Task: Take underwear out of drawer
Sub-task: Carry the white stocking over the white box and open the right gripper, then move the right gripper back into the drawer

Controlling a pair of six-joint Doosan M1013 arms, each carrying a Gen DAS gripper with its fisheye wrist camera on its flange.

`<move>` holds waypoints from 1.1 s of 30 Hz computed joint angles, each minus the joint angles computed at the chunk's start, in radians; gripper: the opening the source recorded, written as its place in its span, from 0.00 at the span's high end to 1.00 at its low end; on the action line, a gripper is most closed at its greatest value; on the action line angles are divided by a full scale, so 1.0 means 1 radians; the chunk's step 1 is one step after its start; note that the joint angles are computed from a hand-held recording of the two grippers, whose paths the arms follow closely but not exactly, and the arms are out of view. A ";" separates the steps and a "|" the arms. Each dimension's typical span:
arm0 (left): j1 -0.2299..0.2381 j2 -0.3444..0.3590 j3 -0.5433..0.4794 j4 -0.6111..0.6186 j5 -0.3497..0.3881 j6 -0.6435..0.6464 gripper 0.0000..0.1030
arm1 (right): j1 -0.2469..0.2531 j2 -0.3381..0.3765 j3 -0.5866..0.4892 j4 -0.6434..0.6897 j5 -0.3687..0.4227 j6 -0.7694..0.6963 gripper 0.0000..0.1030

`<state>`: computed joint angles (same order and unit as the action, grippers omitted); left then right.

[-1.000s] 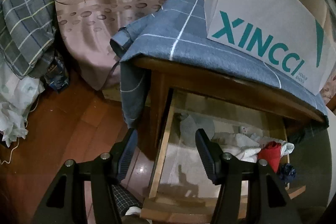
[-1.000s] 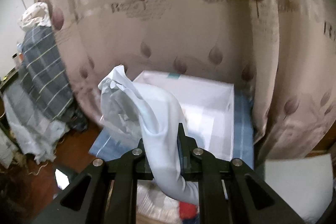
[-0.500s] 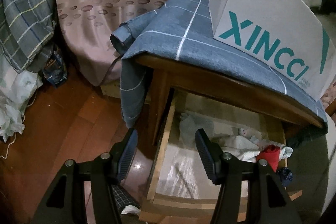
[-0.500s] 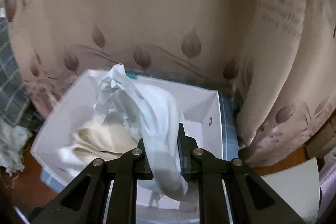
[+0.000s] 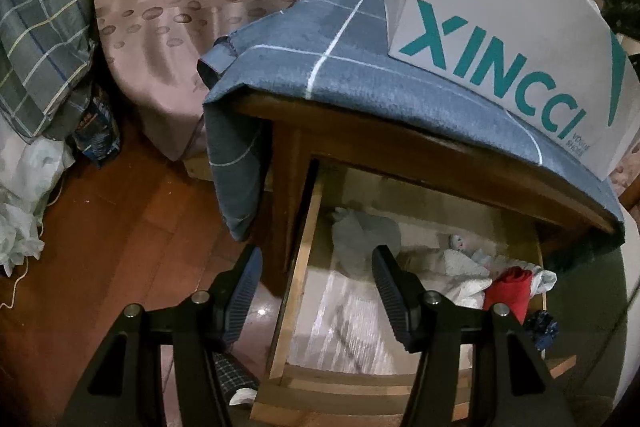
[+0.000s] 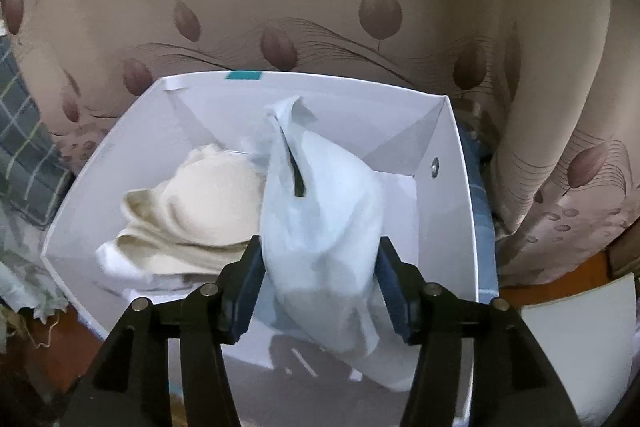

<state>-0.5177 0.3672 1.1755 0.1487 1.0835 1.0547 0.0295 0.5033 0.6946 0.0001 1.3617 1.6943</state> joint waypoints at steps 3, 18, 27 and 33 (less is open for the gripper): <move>-0.001 0.000 0.000 0.009 0.000 -0.005 0.43 | 0.004 -0.033 0.028 0.008 -0.020 -0.028 0.48; -0.009 0.000 0.002 0.022 0.010 0.007 0.43 | 0.018 -0.223 0.255 0.115 0.083 -0.209 0.48; -0.008 0.000 -0.001 0.004 0.013 0.018 0.43 | 0.010 -0.261 0.478 0.054 0.227 -0.147 0.49; -0.007 0.003 -0.006 -0.006 0.022 0.022 0.43 | -0.028 -0.231 0.557 0.063 0.249 -0.071 0.49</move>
<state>-0.5248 0.3703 1.1698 0.1423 1.1053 1.0766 0.0012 0.2727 1.2513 0.0635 1.6110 1.6230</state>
